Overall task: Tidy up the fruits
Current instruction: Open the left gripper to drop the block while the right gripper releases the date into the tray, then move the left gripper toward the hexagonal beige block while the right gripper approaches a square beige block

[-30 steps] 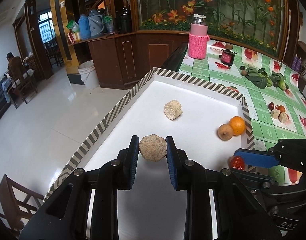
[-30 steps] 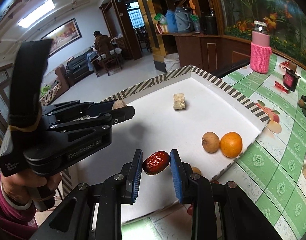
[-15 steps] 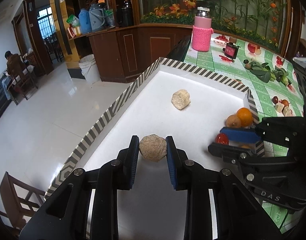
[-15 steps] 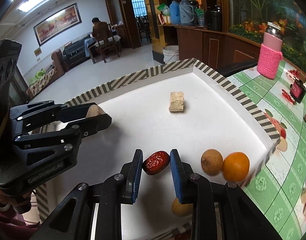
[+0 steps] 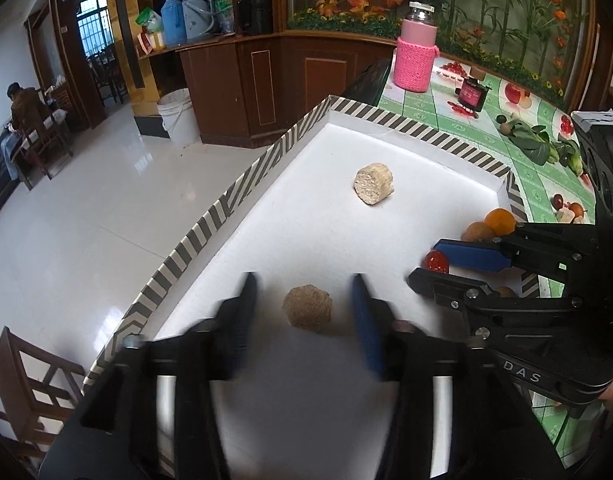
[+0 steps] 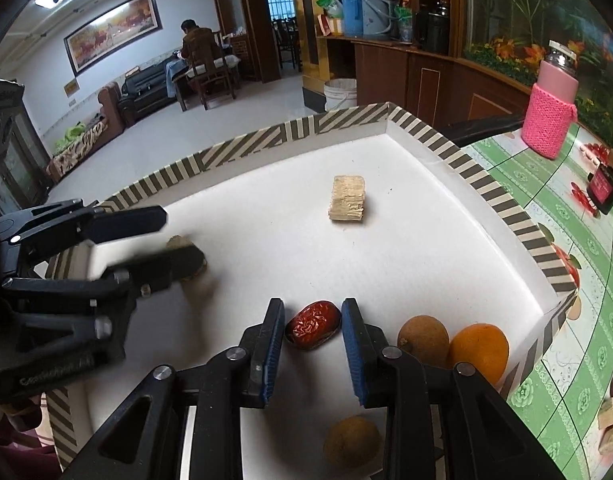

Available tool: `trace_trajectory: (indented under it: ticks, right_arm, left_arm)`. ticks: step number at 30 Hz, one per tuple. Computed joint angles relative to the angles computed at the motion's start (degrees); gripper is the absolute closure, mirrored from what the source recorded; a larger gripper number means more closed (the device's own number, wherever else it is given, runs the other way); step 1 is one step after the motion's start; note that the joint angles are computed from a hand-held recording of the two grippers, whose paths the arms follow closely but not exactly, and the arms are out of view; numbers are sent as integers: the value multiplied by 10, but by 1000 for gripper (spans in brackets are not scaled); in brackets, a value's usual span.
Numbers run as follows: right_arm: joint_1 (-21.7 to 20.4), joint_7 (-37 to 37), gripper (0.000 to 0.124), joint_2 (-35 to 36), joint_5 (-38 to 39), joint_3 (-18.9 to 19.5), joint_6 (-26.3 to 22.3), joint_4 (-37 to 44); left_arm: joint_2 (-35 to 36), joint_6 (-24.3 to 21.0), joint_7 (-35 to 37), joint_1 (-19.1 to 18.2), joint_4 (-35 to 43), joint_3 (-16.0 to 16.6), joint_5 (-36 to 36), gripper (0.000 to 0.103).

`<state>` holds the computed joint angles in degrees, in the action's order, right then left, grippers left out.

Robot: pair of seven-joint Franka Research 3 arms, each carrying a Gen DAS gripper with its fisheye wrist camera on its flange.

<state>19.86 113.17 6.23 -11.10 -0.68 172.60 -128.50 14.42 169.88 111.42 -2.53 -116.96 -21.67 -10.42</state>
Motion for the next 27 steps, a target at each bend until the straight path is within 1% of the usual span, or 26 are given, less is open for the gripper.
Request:
trace_trajectory:
  ticks: [1, 4, 6, 8, 9, 10, 12, 15, 16, 18, 20, 21, 24, 27]
  right_arm:
    - [2, 5, 90, -4, -5, -2, -1, -3]
    - [8, 56, 90, -26, -60, -12, 5, -21]
    - [3, 124, 90, -51, -133, -15, 9, -41]
    - [-12, 174, 90, -76, -185, -4, 12, -60]
    - [-25, 210, 90, -91, -220, 4, 14, -71]
    - [-41, 247, 90, -106, -254, 14, 20, -84]
    - [-74, 301, 90, -133, -299, 38, 30, -106]
    - [-129, 369, 90, -168, -347, 82, 37, -133]
    - [-151, 393, 90, -182, -360, 98, 45, -146]
    - [-187, 420, 90, -202, -372, 126, 55, -163]
    - [-224, 445, 90, -231, -376, 156, 62, -187]
    - [-233, 446, 90, -241, -369, 162, 64, -197]
    - [-240, 441, 90, -287, -340, 170, 58, -235]
    - [-239, 428, 90, -338, -309, 169, 36, -276]
  left_arm:
    - [-1, 4, 2, 2, -2, -2, -3, 43]
    - [-1, 6, -12, -3, -1, 6, 7, 43]
    - [0, 6, -23, -5, -1, 10, 12, 43]
    - [-3, 10, -21, 1, -5, 4, 6, 43]
    - [-6, 14, -20, 4, -9, 1, 3, 43]
    - [-9, 17, -11, 12, -12, -9, -9, 43]
    - [-16, 23, 16, 29, -18, -32, -41, 43]
    - [-30, 45, 39, 32, -33, -45, -69, 43]
    - [-37, 54, 54, 37, -40, -57, -85, 43]
    - [-46, 66, 85, 45, -48, -78, -120, 43]
    - [-51, 75, 104, 44, -53, -88, -146, 43]
    - [-53, 78, 118, 46, -54, -97, -165, 43]
    - [-57, 76, 148, 36, -54, -107, -202, 43]
    - [-63, 73, 187, 20, -57, -114, -238, 43]
